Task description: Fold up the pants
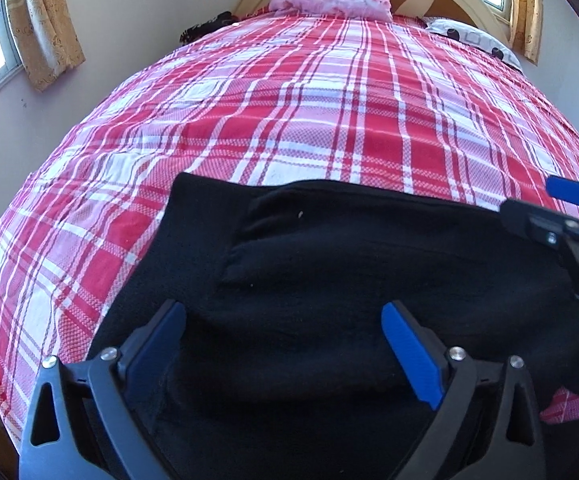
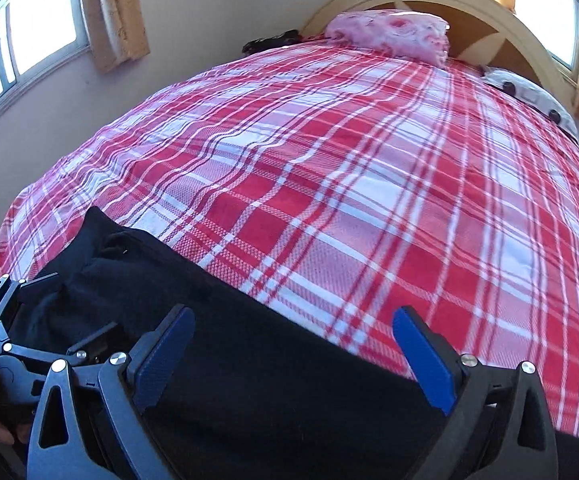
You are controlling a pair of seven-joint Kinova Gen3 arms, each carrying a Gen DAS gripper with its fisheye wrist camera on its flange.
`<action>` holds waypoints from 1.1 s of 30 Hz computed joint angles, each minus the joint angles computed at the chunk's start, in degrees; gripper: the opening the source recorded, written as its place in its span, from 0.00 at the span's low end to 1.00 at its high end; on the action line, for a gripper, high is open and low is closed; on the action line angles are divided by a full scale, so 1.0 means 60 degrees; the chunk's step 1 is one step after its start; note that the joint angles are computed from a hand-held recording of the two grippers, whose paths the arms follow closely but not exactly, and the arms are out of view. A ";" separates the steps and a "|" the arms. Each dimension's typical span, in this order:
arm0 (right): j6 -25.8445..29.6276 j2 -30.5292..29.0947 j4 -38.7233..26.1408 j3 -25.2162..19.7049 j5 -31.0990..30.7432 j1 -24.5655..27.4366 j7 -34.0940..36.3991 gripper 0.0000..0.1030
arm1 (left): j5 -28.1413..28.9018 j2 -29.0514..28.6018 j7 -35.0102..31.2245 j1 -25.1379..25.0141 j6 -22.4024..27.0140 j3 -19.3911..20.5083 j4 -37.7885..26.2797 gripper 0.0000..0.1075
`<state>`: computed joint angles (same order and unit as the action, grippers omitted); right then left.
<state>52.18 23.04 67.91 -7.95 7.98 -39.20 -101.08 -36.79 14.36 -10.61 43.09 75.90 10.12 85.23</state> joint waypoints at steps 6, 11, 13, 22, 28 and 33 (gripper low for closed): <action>0.0565 0.0802 -0.0771 -0.0221 -0.0610 0.0177 0.0781 0.88 | -0.0484 -0.0078 0.0523 0.0171 -0.0324 -0.0014 0.0460 0.96; 0.0333 0.0828 -0.0474 -0.0074 -0.0584 0.0021 0.0913 0.84 | -0.0500 -0.0061 0.0577 0.0105 -0.0412 0.0037 0.0522 0.96; 0.0352 0.0831 -0.0496 -0.0082 -0.0625 0.0032 0.0958 0.77 | -0.0499 -0.0082 0.0593 0.0094 -0.0459 0.0042 0.0562 0.96; 0.0310 0.0369 -0.0194 -0.0543 -0.1774 0.0568 0.1835 0.04 | -0.0084 -0.1248 0.0667 -0.0305 -0.0980 0.0282 0.1247 0.96; -0.0961 -0.1015 0.1316 -0.0948 -0.2537 0.0834 0.2373 0.04 | -0.0084 -0.2536 0.1362 -0.0754 -0.1480 0.1052 0.2024 0.96; -0.1655 -0.2128 0.2637 -0.1204 -0.3089 0.0817 0.2439 0.04 | -0.0092 -0.3105 0.1549 -0.1153 -0.1983 0.1738 0.2325 0.96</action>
<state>42.25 10.28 83.73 -15.17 -10.55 -34.30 -86.45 -37.34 -4.27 -1.32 36.17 64.00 20.54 99.18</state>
